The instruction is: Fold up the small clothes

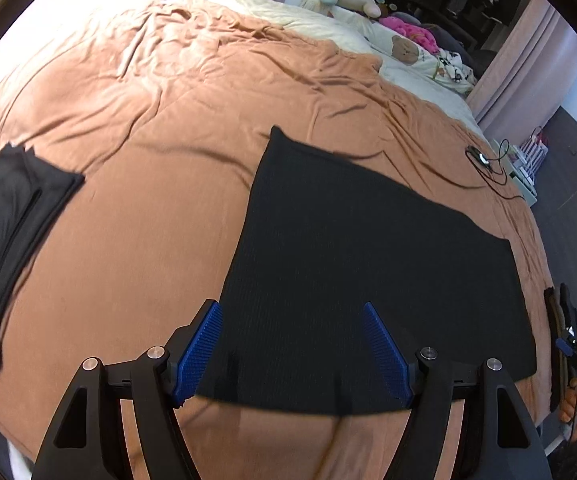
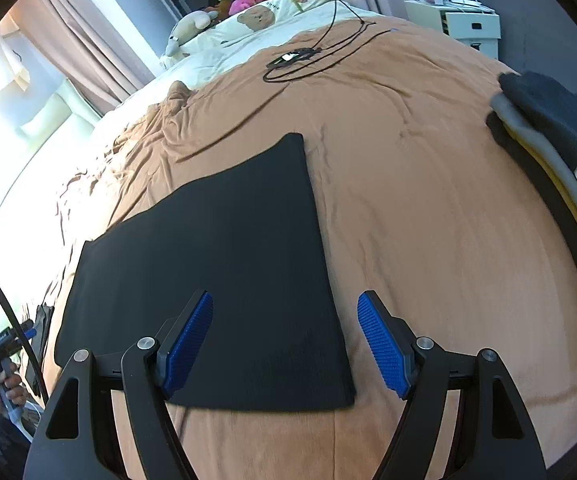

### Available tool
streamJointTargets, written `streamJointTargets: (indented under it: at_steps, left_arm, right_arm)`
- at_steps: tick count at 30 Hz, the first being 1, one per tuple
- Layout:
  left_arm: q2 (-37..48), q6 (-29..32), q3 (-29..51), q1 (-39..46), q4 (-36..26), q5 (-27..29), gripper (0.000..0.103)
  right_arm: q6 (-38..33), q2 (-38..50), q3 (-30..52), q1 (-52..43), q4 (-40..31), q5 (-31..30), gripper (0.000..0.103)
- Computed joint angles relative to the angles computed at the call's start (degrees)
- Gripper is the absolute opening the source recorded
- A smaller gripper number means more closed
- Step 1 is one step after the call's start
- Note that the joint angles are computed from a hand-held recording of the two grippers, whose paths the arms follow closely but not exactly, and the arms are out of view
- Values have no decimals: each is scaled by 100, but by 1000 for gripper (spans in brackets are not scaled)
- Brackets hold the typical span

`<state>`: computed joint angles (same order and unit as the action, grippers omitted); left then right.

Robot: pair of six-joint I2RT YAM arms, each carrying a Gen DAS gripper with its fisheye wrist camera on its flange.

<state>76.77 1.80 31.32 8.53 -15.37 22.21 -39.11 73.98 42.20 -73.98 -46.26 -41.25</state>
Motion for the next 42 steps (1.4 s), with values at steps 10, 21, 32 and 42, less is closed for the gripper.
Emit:
streamJointTargets:
  at_steps: [10,21,32,42]
  left_arm:
    - [-309,419,-860,919,0,719,74]
    - [502,684,-1092,2032,385,1676,73]
    - [2023,159,-986,2444,1426,2369,61]
    - [2608,-111,-1031,3058,1739,3151,49]
  right_arm:
    - [-1512,9,-287,-1356,-964,-258,74]
    - [-2380,807,-436,-2326,-1333,-381,74]
    - [-2180,2222,-516,-2553,-1001,-771,57]
    - [-1259,2582,-995,-2297,230,-1190,57]
